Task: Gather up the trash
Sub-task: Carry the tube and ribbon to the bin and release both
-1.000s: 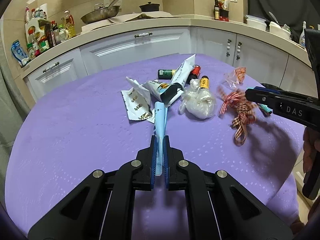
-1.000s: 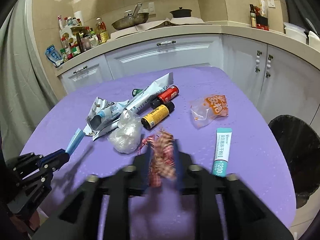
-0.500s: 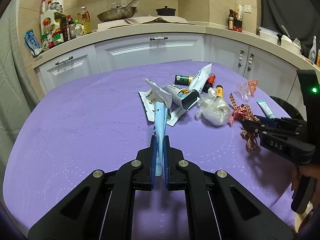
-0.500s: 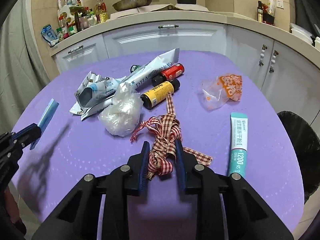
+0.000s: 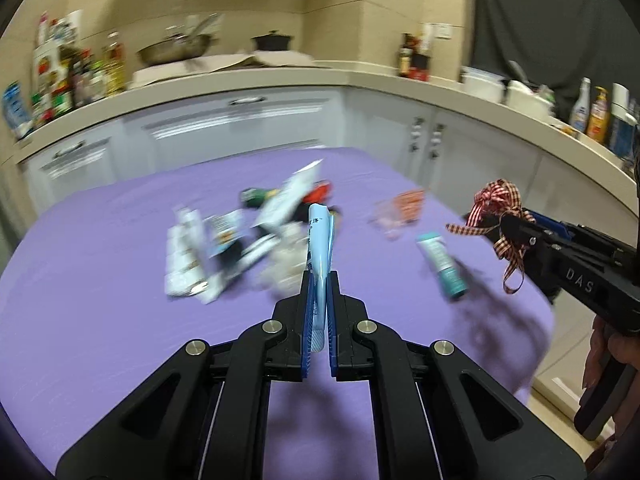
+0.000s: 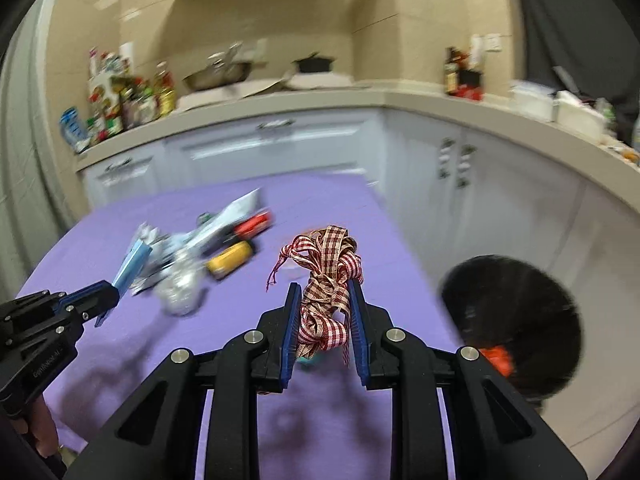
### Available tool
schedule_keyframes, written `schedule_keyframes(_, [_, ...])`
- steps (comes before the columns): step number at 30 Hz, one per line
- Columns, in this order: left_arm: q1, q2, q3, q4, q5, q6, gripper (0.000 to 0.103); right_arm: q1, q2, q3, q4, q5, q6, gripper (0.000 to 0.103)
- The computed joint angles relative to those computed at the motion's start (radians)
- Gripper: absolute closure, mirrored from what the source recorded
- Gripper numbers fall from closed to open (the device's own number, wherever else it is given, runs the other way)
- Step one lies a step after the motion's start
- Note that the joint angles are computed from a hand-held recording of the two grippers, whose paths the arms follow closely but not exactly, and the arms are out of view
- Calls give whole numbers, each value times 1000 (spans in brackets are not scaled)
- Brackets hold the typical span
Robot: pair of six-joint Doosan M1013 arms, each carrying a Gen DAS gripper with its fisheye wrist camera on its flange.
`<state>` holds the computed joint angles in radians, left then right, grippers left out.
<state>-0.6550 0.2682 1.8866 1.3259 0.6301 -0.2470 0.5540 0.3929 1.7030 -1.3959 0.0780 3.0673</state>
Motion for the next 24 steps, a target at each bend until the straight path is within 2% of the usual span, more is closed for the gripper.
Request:
schedule_keyframes(2, [-5,20,-30,26,-19,5,97,-21,-10,11,-168,34,178,79])
schedule_keyframes(5, [-3,56,-93,26,-89,39,97,-50,-15,21,-251,74,282,79])
schedule_keyframes(7, [-6,77,-125,39,-108,47,97,-72,-16,25,-299,98,343,79])
schedule_keyframes(14, [-16,178,-277,-13,-156,185,97,-129,-3,26,-346,130,410,79])
schedule_keyframes(24, [-27,313,-461,-201,-178,459,96,-188,36,5,-319,120,420,78])
